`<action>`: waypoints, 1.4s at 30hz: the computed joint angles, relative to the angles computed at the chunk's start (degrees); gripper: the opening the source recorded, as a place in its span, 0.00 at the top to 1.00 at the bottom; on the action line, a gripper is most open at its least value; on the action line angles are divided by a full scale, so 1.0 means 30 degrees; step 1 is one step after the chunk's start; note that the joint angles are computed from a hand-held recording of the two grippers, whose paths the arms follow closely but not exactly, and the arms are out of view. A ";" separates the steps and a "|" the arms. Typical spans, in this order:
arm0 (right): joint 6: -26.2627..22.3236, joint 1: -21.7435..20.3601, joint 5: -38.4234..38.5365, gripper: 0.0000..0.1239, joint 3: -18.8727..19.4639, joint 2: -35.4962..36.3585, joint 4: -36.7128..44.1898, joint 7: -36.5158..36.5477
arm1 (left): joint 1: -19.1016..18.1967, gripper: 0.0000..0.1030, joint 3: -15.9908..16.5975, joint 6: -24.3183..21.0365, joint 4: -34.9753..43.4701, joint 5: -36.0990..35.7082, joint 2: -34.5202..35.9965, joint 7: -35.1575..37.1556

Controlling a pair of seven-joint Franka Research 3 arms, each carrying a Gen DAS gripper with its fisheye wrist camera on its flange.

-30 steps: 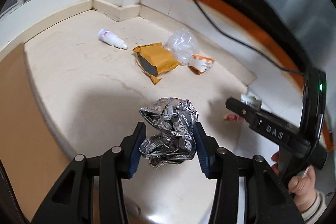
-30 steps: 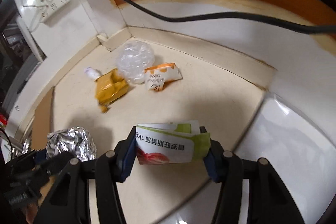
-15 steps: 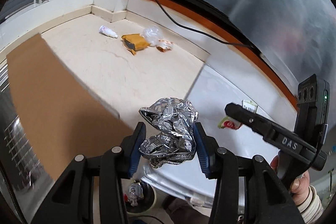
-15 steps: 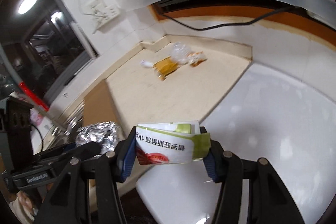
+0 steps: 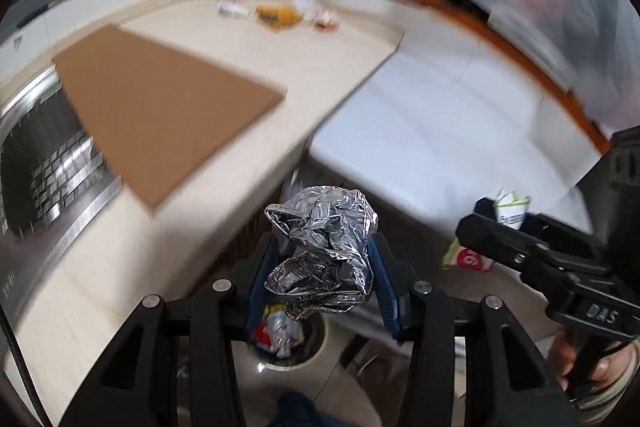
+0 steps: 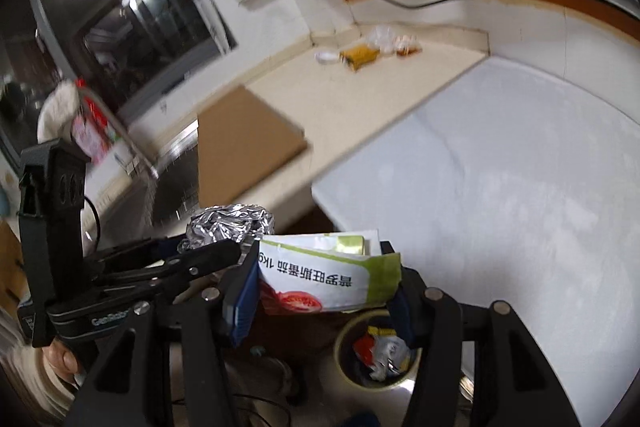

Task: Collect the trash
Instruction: 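Carry the crumpled foil and green-white packet down over the floor bin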

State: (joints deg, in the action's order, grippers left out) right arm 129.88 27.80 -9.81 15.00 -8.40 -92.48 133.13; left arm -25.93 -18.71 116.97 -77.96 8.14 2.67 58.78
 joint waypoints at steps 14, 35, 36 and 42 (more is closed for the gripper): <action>-0.0457 0.1054 0.0636 0.55 0.0582 0.0009 -0.4317 0.0070 | 0.0372 0.57 0.0171 0.1804 -0.7203 -0.2361 -0.2089 0.1483; 0.0664 0.1696 0.2948 0.54 -0.0788 0.3207 -0.5990 0.0319 | 0.0886 0.56 0.0352 0.4252 -1.0768 -0.4658 -0.0281 0.4440; 0.0704 0.1700 0.3061 0.54 -0.0842 0.3291 -0.6032 0.0295 | 0.0908 0.56 0.0340 0.4281 -1.0663 -0.4508 -0.0090 0.4368; 0.1281 0.1703 0.3393 0.54 -0.1117 0.3874 -0.6147 0.0133 | 0.1035 0.56 0.0211 0.4647 -1.0446 -0.4754 0.0452 0.4772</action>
